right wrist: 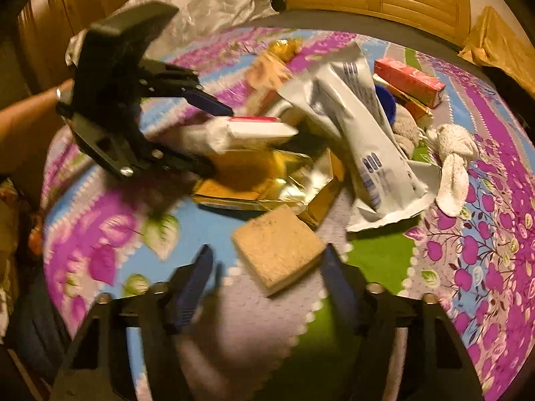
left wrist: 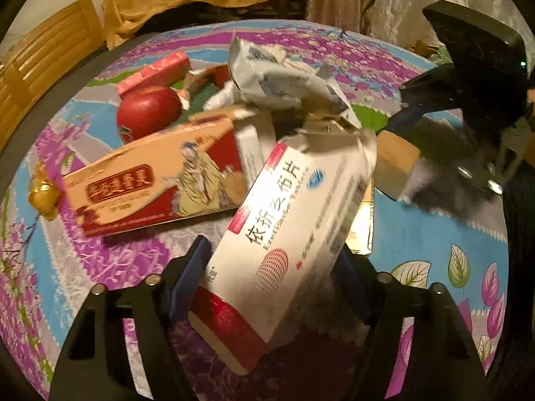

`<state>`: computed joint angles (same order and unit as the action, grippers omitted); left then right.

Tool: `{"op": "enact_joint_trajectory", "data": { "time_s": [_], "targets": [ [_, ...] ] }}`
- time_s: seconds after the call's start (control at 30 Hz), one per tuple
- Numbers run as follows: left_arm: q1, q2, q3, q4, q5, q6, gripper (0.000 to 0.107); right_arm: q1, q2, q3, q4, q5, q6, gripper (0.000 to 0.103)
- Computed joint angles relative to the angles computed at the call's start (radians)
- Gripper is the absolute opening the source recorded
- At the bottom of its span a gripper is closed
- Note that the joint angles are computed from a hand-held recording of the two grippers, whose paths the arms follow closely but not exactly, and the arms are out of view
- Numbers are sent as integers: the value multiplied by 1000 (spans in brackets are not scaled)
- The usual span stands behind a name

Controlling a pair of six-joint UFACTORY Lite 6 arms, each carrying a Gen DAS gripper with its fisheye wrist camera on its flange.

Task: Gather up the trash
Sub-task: 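Grasp the white medicine box with the left tool while the right tool grasps the tan sponge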

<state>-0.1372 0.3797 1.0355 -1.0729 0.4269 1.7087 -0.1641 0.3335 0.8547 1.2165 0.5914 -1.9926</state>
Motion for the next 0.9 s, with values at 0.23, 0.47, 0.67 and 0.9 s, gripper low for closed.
{"op": "enact_joint_trajectory", "data": {
  "time_s": [0.23,0.47,0.67,0.9],
  "targets": [
    [-3,-161,-188,-45,23,25,22,-111,-53,-57,-28,113,-30,46],
    [-29,-540,-488,-81,0,-119,20,-196,-287,-256,-66,194,-42,44],
    [-41,-767,-620,122,-50,-452,12,-331,-486,-372,-159,294,10,44],
    [-44,-975,-668,380,-22,-803,10,-476,-616,-415,-246,403,35,44]
  ]
}}
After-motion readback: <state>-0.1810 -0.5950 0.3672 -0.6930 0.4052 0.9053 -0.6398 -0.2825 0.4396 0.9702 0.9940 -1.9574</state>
